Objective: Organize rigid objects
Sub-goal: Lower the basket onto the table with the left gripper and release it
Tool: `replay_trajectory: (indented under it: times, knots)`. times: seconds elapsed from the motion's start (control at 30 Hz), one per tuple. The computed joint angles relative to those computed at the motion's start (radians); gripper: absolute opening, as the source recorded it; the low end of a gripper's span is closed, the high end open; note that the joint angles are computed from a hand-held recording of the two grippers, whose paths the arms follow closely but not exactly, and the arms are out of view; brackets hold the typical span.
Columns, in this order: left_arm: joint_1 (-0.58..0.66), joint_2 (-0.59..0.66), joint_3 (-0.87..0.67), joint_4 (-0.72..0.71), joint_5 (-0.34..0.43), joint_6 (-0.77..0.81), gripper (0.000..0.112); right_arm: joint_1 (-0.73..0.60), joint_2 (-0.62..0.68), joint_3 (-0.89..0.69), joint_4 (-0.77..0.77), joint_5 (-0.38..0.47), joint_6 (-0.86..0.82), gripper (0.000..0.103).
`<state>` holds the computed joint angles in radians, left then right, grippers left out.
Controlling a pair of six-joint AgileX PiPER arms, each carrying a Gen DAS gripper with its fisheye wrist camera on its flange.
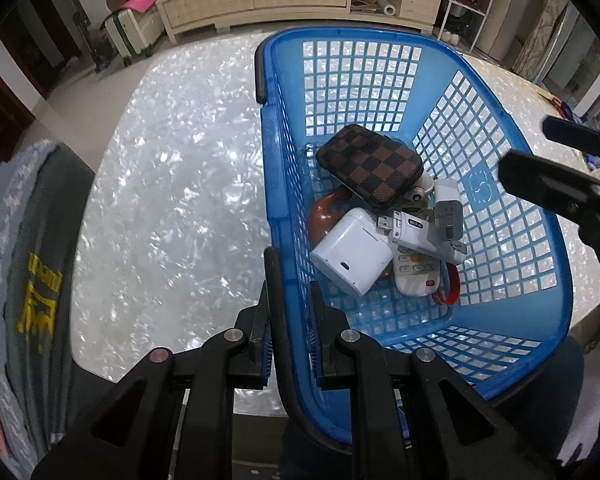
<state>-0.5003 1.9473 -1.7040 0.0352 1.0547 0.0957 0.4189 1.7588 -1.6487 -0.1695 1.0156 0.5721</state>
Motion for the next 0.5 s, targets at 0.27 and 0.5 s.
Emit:
replay_trajectory:
  times: [0.27,0.5]
  knots:
    - [-0.024,-0.055,-0.001,0.024,-0.043,-0.044,0.065,0.027,-0.088,0.1,-0.093,-0.012,0.148,0.103]
    - [-0.07,-0.154,0.076,0.004,-0.126,-0.071,0.088,0.081,-0.167,0.177,-0.18,0.018,0.291,0.103]
